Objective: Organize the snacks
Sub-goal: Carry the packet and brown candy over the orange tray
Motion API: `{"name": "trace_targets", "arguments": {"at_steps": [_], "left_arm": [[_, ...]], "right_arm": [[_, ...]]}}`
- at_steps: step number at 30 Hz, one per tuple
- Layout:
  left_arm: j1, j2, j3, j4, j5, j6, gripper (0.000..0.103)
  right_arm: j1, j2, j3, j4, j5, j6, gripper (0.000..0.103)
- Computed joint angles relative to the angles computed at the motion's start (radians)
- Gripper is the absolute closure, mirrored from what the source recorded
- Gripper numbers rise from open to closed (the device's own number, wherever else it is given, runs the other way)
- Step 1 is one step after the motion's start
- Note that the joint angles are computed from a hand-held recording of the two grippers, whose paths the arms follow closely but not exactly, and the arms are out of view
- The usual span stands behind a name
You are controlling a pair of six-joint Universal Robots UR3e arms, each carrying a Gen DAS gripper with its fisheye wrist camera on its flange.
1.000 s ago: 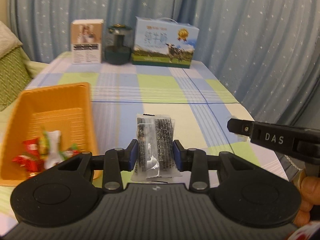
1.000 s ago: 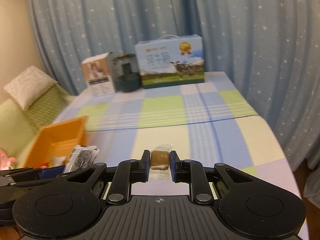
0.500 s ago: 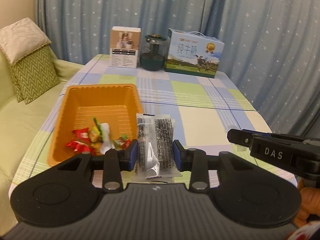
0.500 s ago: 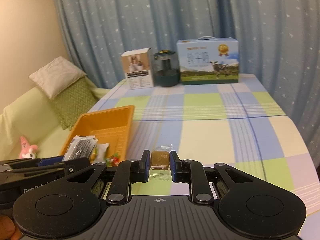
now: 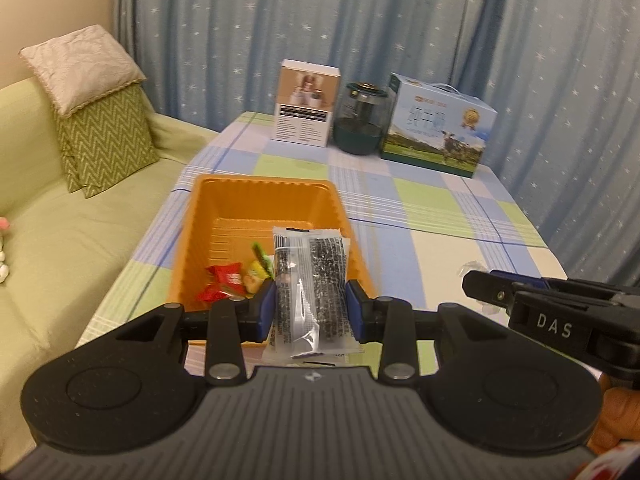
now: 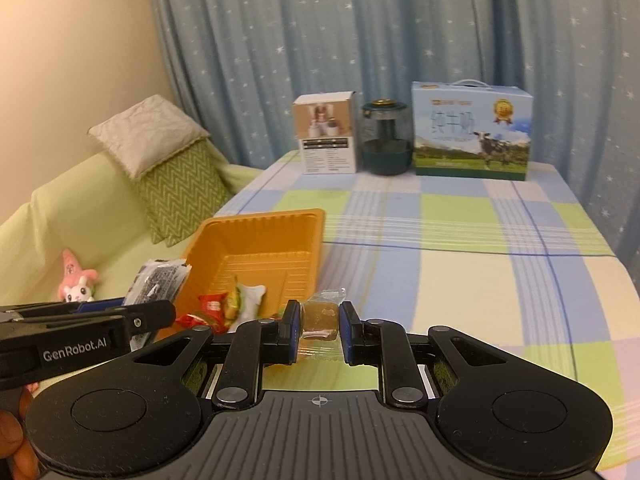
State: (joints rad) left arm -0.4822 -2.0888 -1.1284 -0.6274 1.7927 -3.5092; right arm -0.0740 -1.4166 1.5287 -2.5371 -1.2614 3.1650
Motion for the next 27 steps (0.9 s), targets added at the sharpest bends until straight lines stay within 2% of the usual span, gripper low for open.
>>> {"name": "trace_targets", "arguments": {"at_steps": [12,27], "left_arm": [[0.087,0.025,-0.042,0.005,-0.038,0.014,0.07],[0.156,-0.083,0.088,-0.042,-0.095,0.044,0.07]], "right_arm": [[0.084,0.212,-0.23,0.034,0.001,0.0,0.082],[0.119,0.47,-0.562,0.139,-0.008,-0.009,0.082]]}}
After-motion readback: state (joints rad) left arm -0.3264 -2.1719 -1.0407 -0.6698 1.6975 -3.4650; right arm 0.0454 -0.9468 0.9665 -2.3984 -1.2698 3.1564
